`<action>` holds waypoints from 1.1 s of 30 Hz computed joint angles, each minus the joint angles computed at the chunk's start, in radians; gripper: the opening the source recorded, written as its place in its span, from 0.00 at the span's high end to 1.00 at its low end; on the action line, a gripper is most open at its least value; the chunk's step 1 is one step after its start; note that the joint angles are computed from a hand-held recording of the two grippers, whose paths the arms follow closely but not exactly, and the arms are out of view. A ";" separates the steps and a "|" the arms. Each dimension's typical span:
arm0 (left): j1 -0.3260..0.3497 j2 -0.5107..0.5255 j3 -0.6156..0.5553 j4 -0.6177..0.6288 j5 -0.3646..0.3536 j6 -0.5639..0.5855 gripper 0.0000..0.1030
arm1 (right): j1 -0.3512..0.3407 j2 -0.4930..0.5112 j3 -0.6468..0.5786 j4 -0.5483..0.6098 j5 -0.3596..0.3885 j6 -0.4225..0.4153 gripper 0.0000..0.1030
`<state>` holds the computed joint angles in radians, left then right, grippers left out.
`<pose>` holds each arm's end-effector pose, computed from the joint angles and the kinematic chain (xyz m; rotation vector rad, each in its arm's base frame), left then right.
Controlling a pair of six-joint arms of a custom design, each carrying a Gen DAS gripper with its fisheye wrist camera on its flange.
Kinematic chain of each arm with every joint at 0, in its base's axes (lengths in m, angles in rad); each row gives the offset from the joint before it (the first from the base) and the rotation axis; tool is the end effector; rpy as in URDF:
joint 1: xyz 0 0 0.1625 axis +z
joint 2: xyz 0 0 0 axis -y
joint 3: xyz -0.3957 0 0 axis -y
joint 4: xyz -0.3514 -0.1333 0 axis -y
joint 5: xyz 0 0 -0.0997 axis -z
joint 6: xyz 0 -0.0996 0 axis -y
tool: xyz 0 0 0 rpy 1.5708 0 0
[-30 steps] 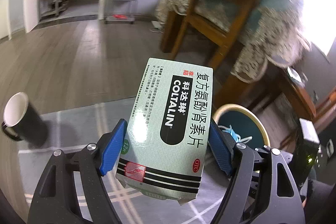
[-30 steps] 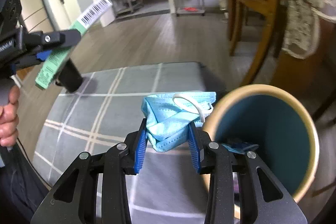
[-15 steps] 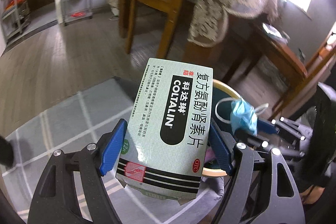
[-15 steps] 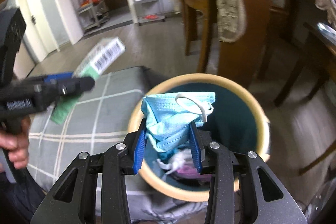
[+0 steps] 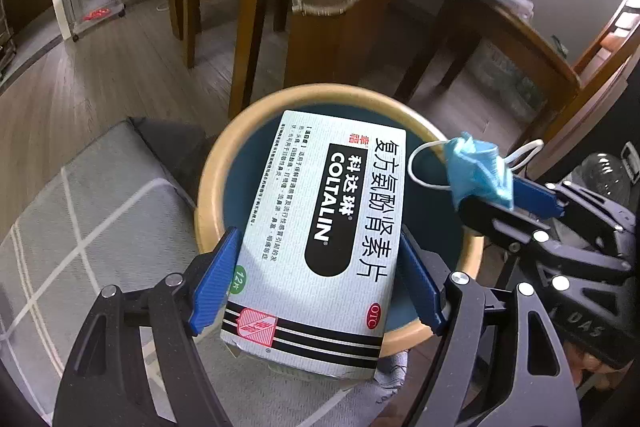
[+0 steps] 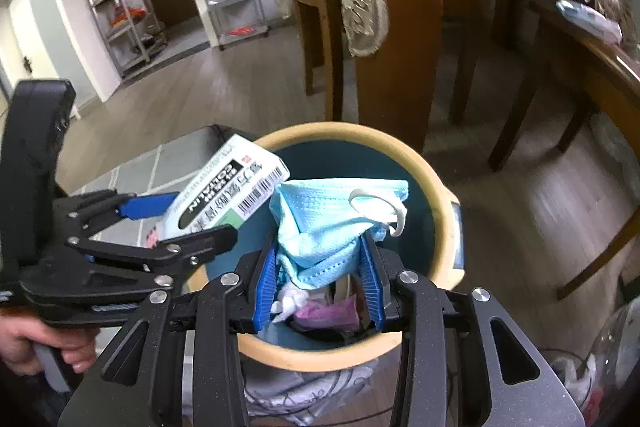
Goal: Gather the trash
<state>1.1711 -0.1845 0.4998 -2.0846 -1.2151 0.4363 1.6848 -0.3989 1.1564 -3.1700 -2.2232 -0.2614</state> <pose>-0.1718 -0.8384 0.0543 1.0795 2.5524 -0.2668 0.1572 -0.7323 0.0964 0.0860 -2.2966 0.9577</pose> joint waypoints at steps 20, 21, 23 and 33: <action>0.023 -0.018 0.020 -0.049 0.039 0.008 0.14 | -0.021 0.006 -0.024 0.080 0.002 0.069 0.43; 0.025 -0.028 0.035 -0.056 0.036 0.002 0.14 | -0.019 0.006 -0.022 0.073 0.001 0.069 0.38; 0.028 -0.049 0.063 -0.077 0.025 0.004 0.14 | -0.011 0.006 -0.012 0.036 -0.010 0.058 0.27; 0.017 -0.191 0.351 -0.392 -0.018 0.109 0.06 | 0.027 0.012 0.042 -0.134 -0.088 0.022 0.09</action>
